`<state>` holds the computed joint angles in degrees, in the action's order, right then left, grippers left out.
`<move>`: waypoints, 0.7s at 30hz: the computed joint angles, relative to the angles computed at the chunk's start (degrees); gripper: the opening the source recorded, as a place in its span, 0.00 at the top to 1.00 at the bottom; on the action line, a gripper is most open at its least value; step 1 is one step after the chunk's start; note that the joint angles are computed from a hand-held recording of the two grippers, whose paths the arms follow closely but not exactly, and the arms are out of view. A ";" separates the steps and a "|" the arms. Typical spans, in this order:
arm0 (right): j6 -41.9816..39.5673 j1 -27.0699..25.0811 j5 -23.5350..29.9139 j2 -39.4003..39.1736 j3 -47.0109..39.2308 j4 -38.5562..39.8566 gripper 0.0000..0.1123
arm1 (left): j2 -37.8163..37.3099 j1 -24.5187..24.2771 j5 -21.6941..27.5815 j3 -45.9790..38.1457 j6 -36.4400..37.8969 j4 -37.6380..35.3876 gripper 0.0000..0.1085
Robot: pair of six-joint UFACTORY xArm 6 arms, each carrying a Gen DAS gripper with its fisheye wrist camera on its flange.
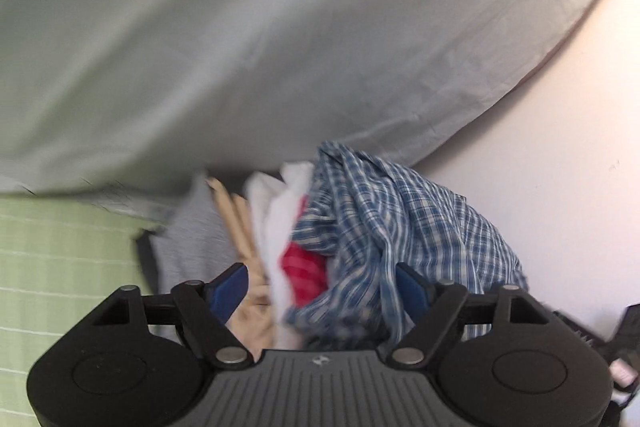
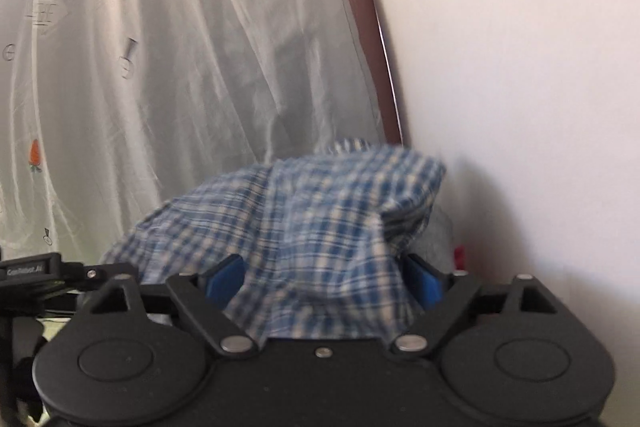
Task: Fold clothes
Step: 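Open both grippers to release the shirt on top of the stack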
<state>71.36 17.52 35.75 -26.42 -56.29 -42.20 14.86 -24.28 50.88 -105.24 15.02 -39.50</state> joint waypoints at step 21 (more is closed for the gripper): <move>15.29 19.04 22.78 -3.52 -2.31 -20.82 0.08 | -11.81 -6.34 -14.46 13.07 1.23 11.80 0.05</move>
<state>86.66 36.56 58.52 -29.94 -58.60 -63.02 3.05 -30.62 36.42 -92.17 16.25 -27.70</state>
